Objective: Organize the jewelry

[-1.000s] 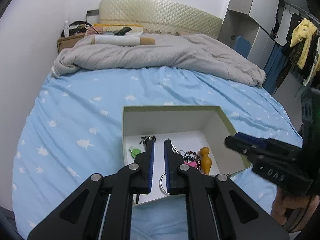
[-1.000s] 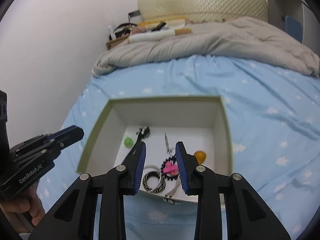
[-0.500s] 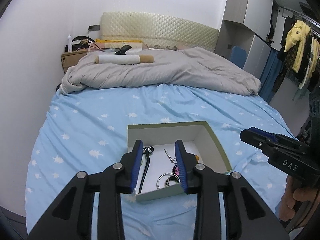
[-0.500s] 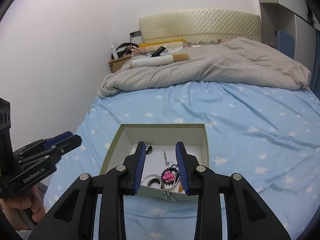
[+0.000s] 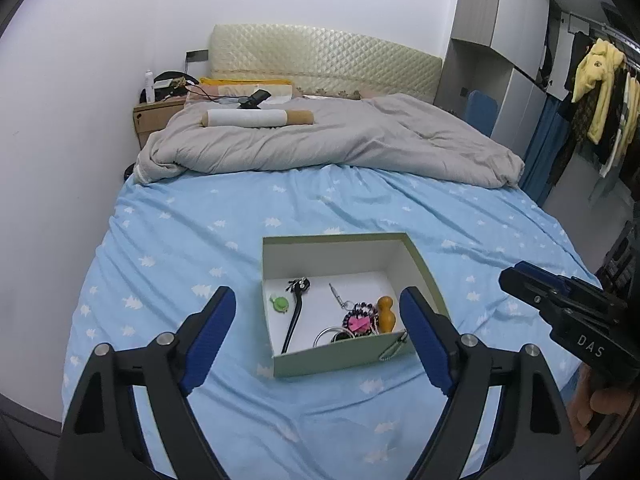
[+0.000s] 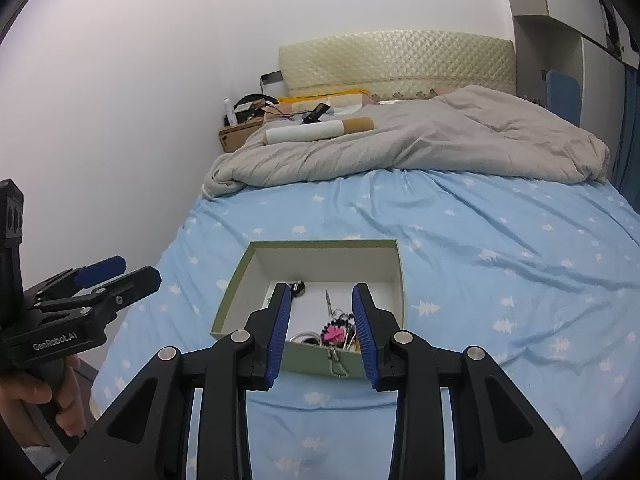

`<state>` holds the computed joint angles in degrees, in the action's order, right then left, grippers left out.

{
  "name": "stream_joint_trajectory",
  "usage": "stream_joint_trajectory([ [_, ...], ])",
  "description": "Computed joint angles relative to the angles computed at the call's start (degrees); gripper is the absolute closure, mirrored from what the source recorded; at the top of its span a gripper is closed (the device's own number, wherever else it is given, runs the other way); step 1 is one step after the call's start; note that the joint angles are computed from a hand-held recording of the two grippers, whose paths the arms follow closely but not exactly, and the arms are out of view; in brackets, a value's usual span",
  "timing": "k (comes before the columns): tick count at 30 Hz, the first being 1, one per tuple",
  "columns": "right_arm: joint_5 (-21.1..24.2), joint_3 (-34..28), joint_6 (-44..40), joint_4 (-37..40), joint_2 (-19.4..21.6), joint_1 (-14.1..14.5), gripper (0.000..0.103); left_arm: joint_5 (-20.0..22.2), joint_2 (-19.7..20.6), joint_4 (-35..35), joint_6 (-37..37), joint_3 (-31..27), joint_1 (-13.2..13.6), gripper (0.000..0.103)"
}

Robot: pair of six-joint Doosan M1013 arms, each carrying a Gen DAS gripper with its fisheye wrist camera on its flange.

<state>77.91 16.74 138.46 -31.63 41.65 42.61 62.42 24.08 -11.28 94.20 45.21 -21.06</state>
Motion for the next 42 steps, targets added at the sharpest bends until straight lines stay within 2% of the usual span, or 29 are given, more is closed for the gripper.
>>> stream_joint_trajectory([
  [5, -0.8, 4.6, 2.3, -1.5, -2.3, 0.7, 0.065, 0.3, -1.2, 0.8, -0.6, 1.8, -0.1, 0.018],
  [8, -0.6, 6.1, 2.9, -2.7, -3.0, 1.0, 0.057, 0.1, -1.6, 1.0, -0.8, 2.2, -0.2, 0.018],
  [10, -0.6, 7.1, 3.9, -4.1, -3.5, 1.3, 0.04, 0.1, -1.8, 1.5, -1.0, 2.4, -0.3, 0.018],
  [13, -1.8, 9.6, 5.1, -4.8, -4.8, 1.5, 0.022, -0.3, -2.3, 1.7, -1.2, 3.2, -0.3, 0.018],
  [18, -0.7, 10.5, 5.9, -5.4, -5.0, 1.8, 0.005, -0.6, -3.1, 1.8, -1.5, 4.8, -0.3, 0.017],
  [27, 0.3, 10.5, 6.7, -4.9, -4.7, 1.9, 0.005, 0.6, -3.3, 2.4, -2.2, 5.1, -0.4, 0.016],
  [28, 0.3, 10.5, 6.8, -5.0, -4.7, 1.9, 0.005, 0.6, -3.3, 2.6, -2.4, 5.2, -0.4, 0.015],
  [31, 0.7, 10.1, 6.8, -5.2, -4.5, 2.0, 0.004, -0.3, -3.6, 3.6, -3.3, 5.7, -0.4, 0.001],
  [34, 1.1, 10.5, 7.3, -5.9, -4.7, 2.1, 0.0, -0.5, -3.8, 3.8, -3.5, 5.8, -0.4, 0.0],
  [42, 1.0, 11.3, 8.0, -6.6, -5.3, 2.4, 0.0, 0.0, -3.8, 4.3, -3.6, 5.7, -0.7, 0.0],
])
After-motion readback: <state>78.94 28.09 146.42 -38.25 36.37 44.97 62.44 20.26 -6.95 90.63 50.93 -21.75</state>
